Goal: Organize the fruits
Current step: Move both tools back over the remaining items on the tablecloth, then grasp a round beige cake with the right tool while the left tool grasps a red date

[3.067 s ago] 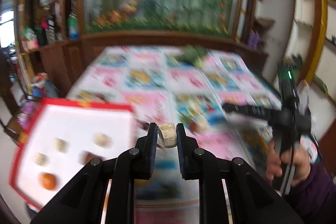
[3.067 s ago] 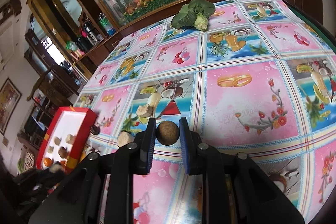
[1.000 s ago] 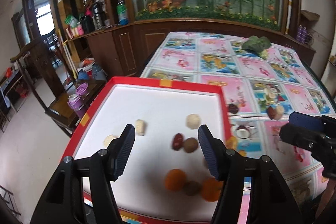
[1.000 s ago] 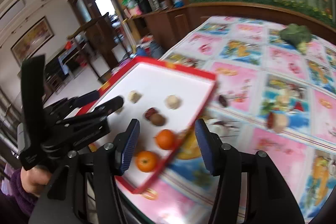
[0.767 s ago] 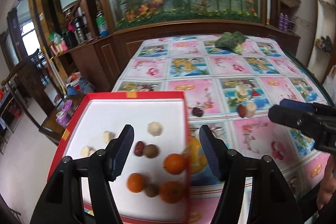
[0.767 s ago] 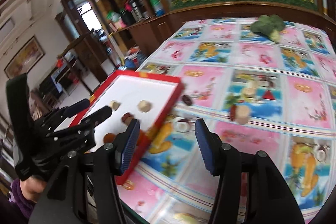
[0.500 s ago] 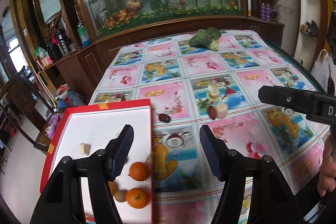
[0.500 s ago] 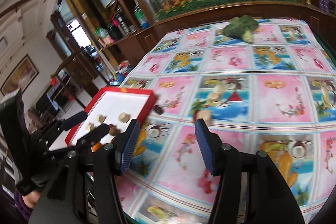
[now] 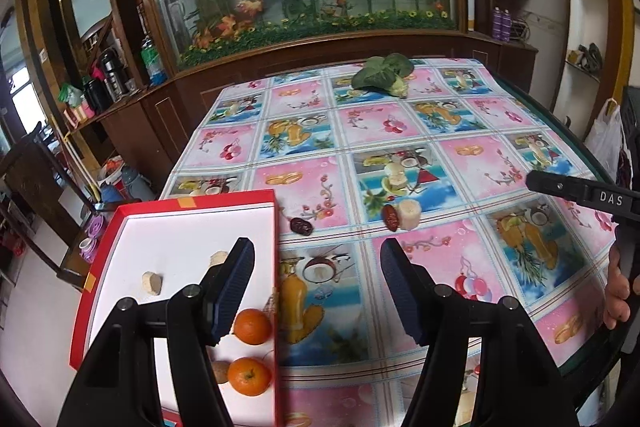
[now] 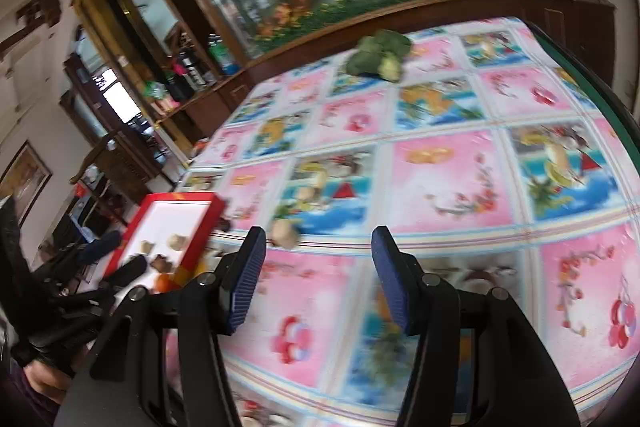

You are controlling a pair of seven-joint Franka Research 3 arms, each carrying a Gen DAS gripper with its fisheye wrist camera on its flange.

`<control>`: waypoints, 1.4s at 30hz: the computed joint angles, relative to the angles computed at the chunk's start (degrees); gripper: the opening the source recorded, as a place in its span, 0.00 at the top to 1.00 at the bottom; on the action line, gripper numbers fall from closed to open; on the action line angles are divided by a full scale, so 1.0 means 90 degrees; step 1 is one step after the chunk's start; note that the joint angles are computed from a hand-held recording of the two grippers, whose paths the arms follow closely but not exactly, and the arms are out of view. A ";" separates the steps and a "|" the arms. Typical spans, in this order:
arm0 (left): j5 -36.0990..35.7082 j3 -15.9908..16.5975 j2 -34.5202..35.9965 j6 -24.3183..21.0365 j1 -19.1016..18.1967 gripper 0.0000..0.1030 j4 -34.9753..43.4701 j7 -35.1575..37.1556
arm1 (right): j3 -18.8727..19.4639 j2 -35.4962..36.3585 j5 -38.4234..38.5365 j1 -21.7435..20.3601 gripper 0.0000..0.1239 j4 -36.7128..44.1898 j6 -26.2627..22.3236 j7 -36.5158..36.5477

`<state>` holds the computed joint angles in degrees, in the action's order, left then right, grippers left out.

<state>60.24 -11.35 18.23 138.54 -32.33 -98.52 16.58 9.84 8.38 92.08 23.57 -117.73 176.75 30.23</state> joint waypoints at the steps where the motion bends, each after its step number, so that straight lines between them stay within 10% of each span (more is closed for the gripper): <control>1: -0.0005 0.0008 -0.0026 -0.0006 0.0006 0.36 -0.0035 -0.0046 | -0.0022 0.0020 -0.0077 -0.0017 0.54 -0.0026 -0.0005 0.0101; 15: -0.0077 0.0015 -0.0121 0.0371 0.0211 0.35 -0.0335 -0.0266 | 0.0190 0.0777 -0.3320 -0.0108 0.54 0.0389 -0.0444 0.2612; 22: -0.0240 0.0034 -0.0122 0.0675 0.0341 0.35 -0.0495 -0.0280 | -0.0518 0.1442 -0.6047 0.0681 0.54 0.0970 -0.0500 0.4573; 34: -0.0441 0.0067 -0.0026 0.0922 0.0378 0.35 -0.0473 -0.0064 | -0.0468 0.2176 -0.7761 0.0616 0.67 0.1802 -0.0768 0.5866; 42: -0.0783 0.0022 0.0352 0.0564 0.0186 0.35 0.0108 0.0594 | 0.1011 0.2235 -0.7027 -0.0696 0.76 0.1700 -0.0625 0.4762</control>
<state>53.19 -11.15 21.40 143.61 -30.66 -97.54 21.93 18.94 28.50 28.84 17.30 -102.42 171.12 73.09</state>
